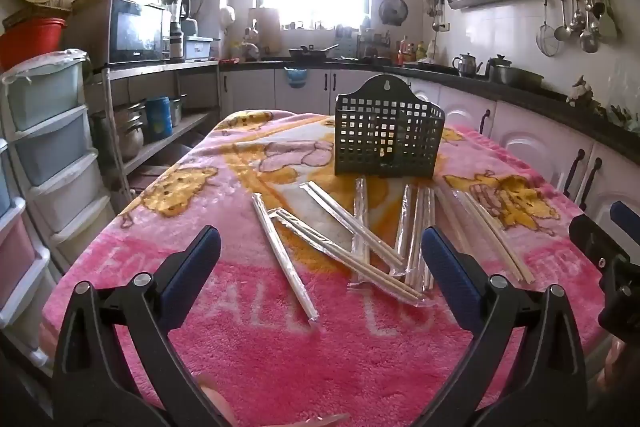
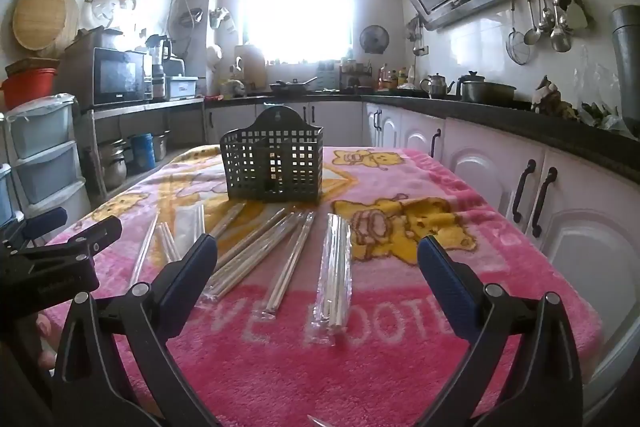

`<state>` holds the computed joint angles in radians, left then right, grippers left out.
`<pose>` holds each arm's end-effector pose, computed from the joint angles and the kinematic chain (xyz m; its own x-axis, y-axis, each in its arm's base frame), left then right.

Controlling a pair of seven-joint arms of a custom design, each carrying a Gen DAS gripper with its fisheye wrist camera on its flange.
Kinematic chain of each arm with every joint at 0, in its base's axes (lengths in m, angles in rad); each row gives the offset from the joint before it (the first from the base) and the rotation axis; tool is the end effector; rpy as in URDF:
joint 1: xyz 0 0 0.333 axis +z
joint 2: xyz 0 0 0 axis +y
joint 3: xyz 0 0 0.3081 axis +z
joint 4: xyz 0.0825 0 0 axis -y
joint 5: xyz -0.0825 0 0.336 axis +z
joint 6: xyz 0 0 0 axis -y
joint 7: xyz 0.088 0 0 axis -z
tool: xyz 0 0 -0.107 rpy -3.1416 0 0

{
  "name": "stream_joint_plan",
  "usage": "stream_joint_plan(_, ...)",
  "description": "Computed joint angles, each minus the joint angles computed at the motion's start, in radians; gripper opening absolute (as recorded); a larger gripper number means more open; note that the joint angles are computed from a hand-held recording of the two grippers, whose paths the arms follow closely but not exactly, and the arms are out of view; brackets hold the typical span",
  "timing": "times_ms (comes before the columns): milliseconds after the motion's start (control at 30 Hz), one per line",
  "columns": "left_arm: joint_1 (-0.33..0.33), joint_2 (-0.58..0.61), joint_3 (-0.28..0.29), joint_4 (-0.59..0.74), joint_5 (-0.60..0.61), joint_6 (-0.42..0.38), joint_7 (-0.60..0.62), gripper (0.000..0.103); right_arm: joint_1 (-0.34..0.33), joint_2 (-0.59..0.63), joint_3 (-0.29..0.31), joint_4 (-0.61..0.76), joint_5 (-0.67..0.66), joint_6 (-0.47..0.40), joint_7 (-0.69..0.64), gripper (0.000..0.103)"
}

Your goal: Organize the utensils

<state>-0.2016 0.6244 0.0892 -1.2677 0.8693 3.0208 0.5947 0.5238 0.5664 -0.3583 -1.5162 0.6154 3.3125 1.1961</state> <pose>0.7031 -0.1583 0.5138 -0.0018 -0.9999 0.0145 -0.3803 -0.0128 -0.9248 0.6740 0.1216 0.5149 0.0492 -0.9988 -0.0006 -0.3095 -0.0146 -0.9508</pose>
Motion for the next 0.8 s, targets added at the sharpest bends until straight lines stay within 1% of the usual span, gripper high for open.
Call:
stream_joint_plan(33,0.007,0.0,-0.012,-0.001,-0.009,-0.004,0.015,0.092,-0.002,0.001,0.002,0.001,-0.001,0.001,-0.001,0.097)
stream_joint_plan(67,0.007,0.0,-0.013,-0.001,-0.011,-0.003,0.018,0.092,0.0,0.002,-0.001,0.002,0.0,0.001,0.001,0.097)
stream_joint_plan(200,0.001,0.002,-0.003,0.004,-0.01,-0.004,0.01,0.092,-0.009,0.004,0.014,0.005,0.003,0.008,-0.006,0.097)
stream_joint_plan(333,-0.008,-0.002,0.006,-0.008,-0.003,-0.001,-0.009,0.092,0.003,-0.007,-0.002,-0.007,0.008,0.005,-0.01,0.097)
stream_joint_plan(433,-0.015,0.0,0.006,-0.007,0.004,-0.007,-0.015,0.092,-0.002,-0.021,0.006,-0.02,0.007,0.007,-0.018,0.097)
stream_joint_plan(467,-0.02,0.0,0.01,-0.006,0.009,-0.009,-0.022,0.092,0.009,0.001,-0.007,-0.001,0.009,0.007,-0.01,0.097)
stream_joint_plan(500,-0.014,-0.007,0.008,-0.015,0.012,-0.004,-0.023,0.092,0.006,-0.002,-0.005,-0.001,0.01,0.005,-0.012,0.097)
stream_joint_plan(533,0.021,0.009,-0.029,0.009,-0.035,-0.005,0.031,0.092,0.007,0.01,-0.008,0.011,0.01,0.003,-0.007,0.097)
stream_joint_plan(567,0.022,0.009,-0.032,0.009,-0.032,-0.007,0.028,0.092,0.011,0.018,-0.015,0.019,0.011,0.0,-0.001,0.097)
stream_joint_plan(700,0.014,0.01,-0.023,0.012,-0.042,-0.012,0.035,0.092,0.041,0.008,-0.047,0.004,0.012,-0.005,0.015,0.097)
stream_joint_plan(800,0.007,0.004,-0.007,0.003,-0.035,0.0,0.018,0.092,0.031,-0.001,-0.036,-0.002,0.003,-0.001,0.018,0.097)
